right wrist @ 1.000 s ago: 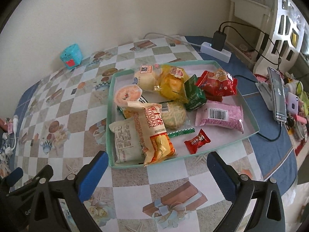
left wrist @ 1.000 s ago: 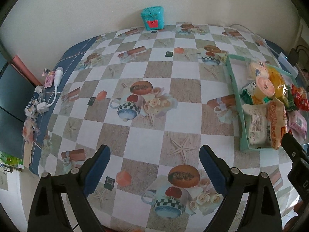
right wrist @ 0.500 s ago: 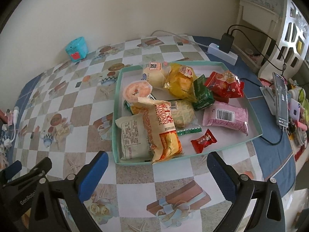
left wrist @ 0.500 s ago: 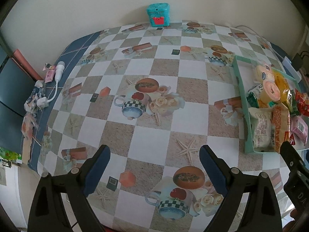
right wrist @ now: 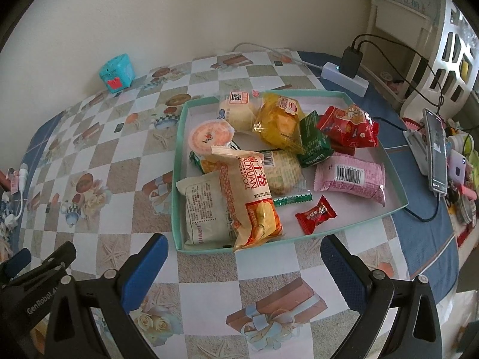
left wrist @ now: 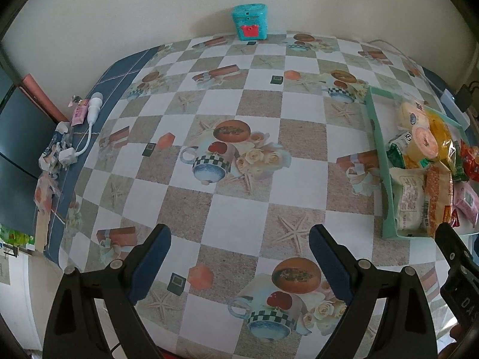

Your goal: Organize snacks

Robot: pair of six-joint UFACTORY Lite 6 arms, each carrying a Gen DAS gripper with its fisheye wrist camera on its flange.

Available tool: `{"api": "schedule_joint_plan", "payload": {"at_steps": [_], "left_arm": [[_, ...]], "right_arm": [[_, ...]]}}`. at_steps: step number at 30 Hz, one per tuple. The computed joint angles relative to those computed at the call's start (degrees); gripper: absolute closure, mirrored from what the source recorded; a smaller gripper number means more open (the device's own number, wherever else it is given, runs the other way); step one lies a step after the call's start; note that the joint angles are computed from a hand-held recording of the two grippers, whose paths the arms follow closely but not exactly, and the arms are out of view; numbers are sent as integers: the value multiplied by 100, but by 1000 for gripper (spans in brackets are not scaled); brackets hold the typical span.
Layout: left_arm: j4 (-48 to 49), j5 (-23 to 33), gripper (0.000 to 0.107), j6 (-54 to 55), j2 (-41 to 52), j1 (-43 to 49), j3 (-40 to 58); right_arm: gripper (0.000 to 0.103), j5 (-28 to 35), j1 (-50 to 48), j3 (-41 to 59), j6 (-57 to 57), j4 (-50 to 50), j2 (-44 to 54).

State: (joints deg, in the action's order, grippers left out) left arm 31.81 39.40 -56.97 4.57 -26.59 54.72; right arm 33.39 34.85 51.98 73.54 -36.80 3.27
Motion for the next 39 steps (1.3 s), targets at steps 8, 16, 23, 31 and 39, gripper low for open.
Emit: {"api": "schedule_joint_plan", "payload": {"at_steps": [8,16,23,31,39], "left_arm": [[-33,-24,13,37,-5,60,-11],[-54,-40,13,66,-3,93,-17],[-96,-41,13,87,12,122,-5],[-113,-42,13,86,14,122,-13],[-131,-52,13,100,8,139,-25]], "right_arm": [[0,14,20,45,-48,31,63],[0,-5,3,74,-126,74,111],[0,-10,13,75,-105,64,126],[0,-16,26,84,-92,63,156],[0,-15,28,86,-88,62,159]]}}
